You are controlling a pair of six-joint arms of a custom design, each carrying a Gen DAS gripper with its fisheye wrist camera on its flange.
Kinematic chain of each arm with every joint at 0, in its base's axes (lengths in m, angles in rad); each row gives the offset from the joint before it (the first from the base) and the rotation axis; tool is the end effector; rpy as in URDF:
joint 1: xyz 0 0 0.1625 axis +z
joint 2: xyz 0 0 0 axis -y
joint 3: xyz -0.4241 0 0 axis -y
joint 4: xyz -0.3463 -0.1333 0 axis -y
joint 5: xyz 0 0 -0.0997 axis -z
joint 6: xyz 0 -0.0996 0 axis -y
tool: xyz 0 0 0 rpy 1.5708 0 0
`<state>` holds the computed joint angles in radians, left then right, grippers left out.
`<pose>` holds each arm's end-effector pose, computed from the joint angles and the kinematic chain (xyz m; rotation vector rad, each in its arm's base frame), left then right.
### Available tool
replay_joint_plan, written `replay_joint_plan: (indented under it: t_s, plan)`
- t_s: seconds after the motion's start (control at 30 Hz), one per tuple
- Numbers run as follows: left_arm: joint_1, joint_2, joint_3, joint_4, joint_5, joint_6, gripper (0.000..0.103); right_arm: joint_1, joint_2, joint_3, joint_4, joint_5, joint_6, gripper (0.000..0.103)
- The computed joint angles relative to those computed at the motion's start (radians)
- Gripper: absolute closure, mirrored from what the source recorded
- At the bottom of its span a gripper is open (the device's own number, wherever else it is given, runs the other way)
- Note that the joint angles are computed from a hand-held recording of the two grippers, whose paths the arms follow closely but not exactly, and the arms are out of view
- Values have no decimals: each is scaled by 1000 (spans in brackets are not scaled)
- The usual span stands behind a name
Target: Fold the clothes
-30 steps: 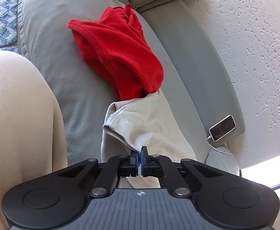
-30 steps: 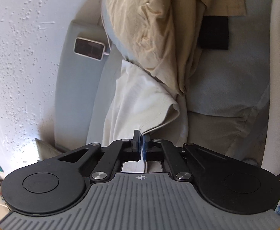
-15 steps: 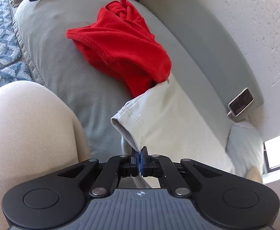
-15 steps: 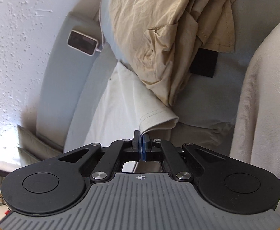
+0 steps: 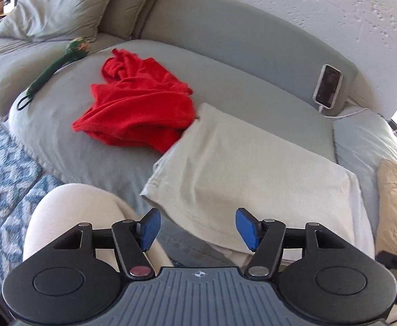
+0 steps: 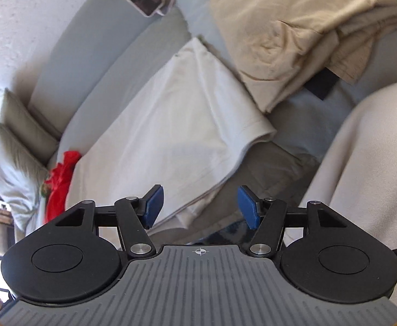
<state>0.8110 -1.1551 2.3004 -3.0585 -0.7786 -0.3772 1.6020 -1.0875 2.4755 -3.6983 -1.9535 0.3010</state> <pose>-0.1492 -0.4536 0.2026 0.2971 2.4823 -0.9247 0.1084 -0.3928 0.1964 -0.5600 -2.6293 1.1105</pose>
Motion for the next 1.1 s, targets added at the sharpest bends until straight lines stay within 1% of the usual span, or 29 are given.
replay_joint_plan:
  t_s: [0.03, 0.07, 0.1, 0.13, 0.17, 0.2, 0.23, 0.27, 0.3, 0.37, 0.4, 0.43, 0.53, 0.57, 0.6, 0.63, 0.67, 0.7, 0.73, 0.77, 0.8, 0.87, 0.9, 0.93, 0.97, 1.0, 1.03, 1.07, 1.1]
  plan:
    - [12, 26, -8, -72, -40, 67, 45, 12, 0, -9, 0, 8, -28, 41]
    - [12, 64, -27, -122, -44, 111, 46, 20, 14, -28, -15, 20, -67, 41]
    - [11, 103, -57, -148, -34, 139, 57, 26, 29, -53, -26, 27, -102, 41]
    - [15, 138, -92, -158, -30, 159, 63, 30, 51, -83, -43, 30, -129, 44]
    - [24, 169, -134, -144, -35, 164, 79, 34, 78, -113, -69, 35, -154, 49]
    - [33, 199, -177, -125, -40, 165, 91, 36, 102, -145, -83, 39, -181, 67]
    - [42, 228, -221, -105, -45, 166, 91, 38, 122, -180, -80, 41, -212, 91]
    - [50, 257, -266, -82, -50, 166, 91, 39, 142, -216, -77, 42, -242, 95]
    - [58, 288, -310, -65, -55, 169, 91, 36, 161, -254, -64, 47, -272, 95]
    - [68, 376, -384, -129, 6, 235, 90, 19, 202, -334, -32, 42, -315, 95]
    - [79, 421, -420, -178, 27, 278, 90, 10, 225, -375, -14, 34, -329, 93]
    - [99, 454, -457, -199, 22, 304, 90, 1, 248, -417, 5, 26, -343, 91]
    - [164, 506, -543, -163, 10, 292, 90, -57, 298, -520, 72, 47, -385, 91]
    - [182, 521, -563, -155, 26, 293, 90, -80, 309, -544, 97, 53, -394, 91]
    - [192, 533, -577, -144, 64, 303, 91, -103, 313, -559, 117, 62, -397, 91]
    - [202, 545, -591, -133, 105, 314, 91, -126, 307, -559, 129, 75, -394, 98]
    - [208, 549, -592, -145, 125, 331, 93, -148, 303, -559, 142, 88, -392, 103]
    - [209, 539, -585, -144, 128, 335, 92, -164, 293, -555, 145, 89, -383, 103]
    - [208, 527, -576, -141, 129, 336, 93, -164, 280, -543, 129, 56, -366, 103]
    - [198, 519, -572, -120, 152, 328, 93, -153, 268, -533, 101, -3, -356, 96]
    - [185, 517, -564, -134, 158, 339, 93, -147, 252, -517, 67, -33, -357, 95]
    - [158, 516, -549, -172, 165, 367, 91, -153, 206, -485, 25, 5, -366, 91]
    - [149, 524, -546, -210, 159, 397, 87, -151, 193, -484, 13, 8, -367, 69]
    - [141, 534, -544, -250, 151, 429, 86, -143, 196, -502, 5, -20, -367, 44]
    - [138, 551, -552, -275, 147, 455, 82, -135, 200, -521, -3, -49, -368, 41]
    - [140, 565, -565, -278, 152, 464, 81, -127, 204, -541, -11, -77, -370, 42]
    - [149, 579, -586, -251, 161, 447, 81, -121, 208, -567, 9, -99, -359, 45]
    - [160, 583, -605, -196, 173, 403, 81, -123, 211, -597, 70, -102, -318, 48]
    - [172, 582, -618, -135, 185, 348, 84, -133, 209, -622, 146, -91, -261, 59]
